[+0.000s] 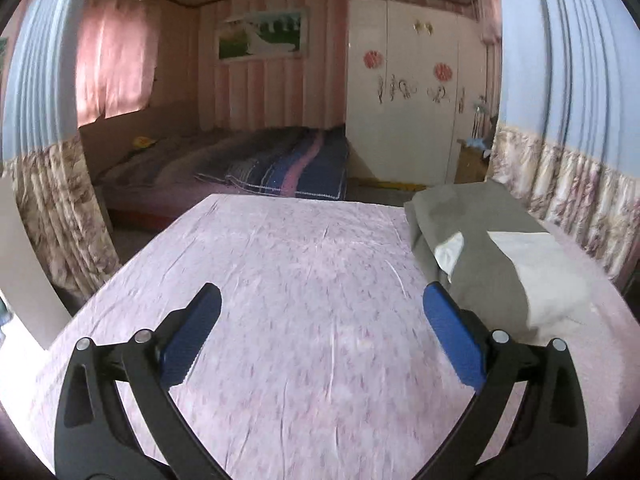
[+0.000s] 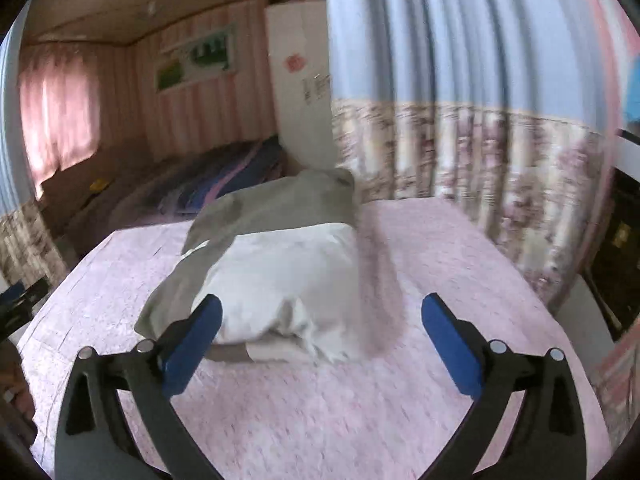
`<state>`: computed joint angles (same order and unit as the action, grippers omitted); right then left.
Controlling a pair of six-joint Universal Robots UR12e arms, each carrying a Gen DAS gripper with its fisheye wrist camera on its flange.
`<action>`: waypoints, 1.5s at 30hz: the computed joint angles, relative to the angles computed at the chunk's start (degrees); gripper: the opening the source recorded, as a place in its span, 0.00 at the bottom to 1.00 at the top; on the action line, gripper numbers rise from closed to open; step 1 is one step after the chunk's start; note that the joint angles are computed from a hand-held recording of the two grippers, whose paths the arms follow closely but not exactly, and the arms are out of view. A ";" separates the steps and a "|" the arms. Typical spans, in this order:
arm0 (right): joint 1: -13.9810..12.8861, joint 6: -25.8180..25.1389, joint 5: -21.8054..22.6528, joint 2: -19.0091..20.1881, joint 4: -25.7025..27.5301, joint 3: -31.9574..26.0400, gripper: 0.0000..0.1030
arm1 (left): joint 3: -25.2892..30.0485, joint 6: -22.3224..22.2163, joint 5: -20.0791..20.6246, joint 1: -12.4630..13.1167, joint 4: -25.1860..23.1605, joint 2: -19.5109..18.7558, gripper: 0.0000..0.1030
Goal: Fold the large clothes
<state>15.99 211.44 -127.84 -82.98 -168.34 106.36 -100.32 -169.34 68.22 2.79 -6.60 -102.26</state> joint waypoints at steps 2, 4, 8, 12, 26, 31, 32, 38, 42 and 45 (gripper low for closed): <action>0.79 0.51 0.77 -0.75 -2.67 1.56 0.97 | -2.26 1.21 0.58 0.30 -0.64 1.42 0.97; 2.16 0.47 -1.56 -0.71 -2.90 1.82 0.97 | -4.45 1.78 0.39 0.85 -1.30 2.85 0.97; 4.71 0.53 -6.37 0.22 -2.72 1.28 0.97 | -7.30 -1.18 0.05 1.72 0.81 4.65 0.97; 5.99 1.02 -7.59 1.22 -3.27 1.07 0.97 | -7.94 -2.55 -0.59 2.31 3.45 4.82 0.97; 6.68 -3.92 -9.57 2.90 -4.01 0.20 0.97 | -7.43 -1.10 1.21 1.77 5.15 3.32 0.97; 6.25 -2.83 -7.72 2.51 -2.88 0.64 0.97 | -7.85 -2.66 -0.66 2.51 7.22 3.43 0.97; 6.24 -2.81 -7.66 2.52 -2.97 0.68 0.97 | -7.85 -2.72 -0.72 2.55 7.52 3.47 0.97; 6.05 -2.80 -6.87 2.37 -2.66 0.77 0.97 | -7.93 -1.85 -1.26 2.57 7.03 3.74 0.97; 5.84 -2.28 -6.79 2.18 -2.21 0.94 0.97 | -7.99 -0.92 -0.60 2.29 6.29 3.79 0.97; 5.74 -2.20 -6.79 2.10 -2.23 1.06 0.97 | -7.89 -0.65 -0.31 2.23 5.82 3.74 0.97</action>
<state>21.74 209.24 -134.63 -80.88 -170.57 107.42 -108.21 -169.99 67.91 5.01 -0.78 -98.52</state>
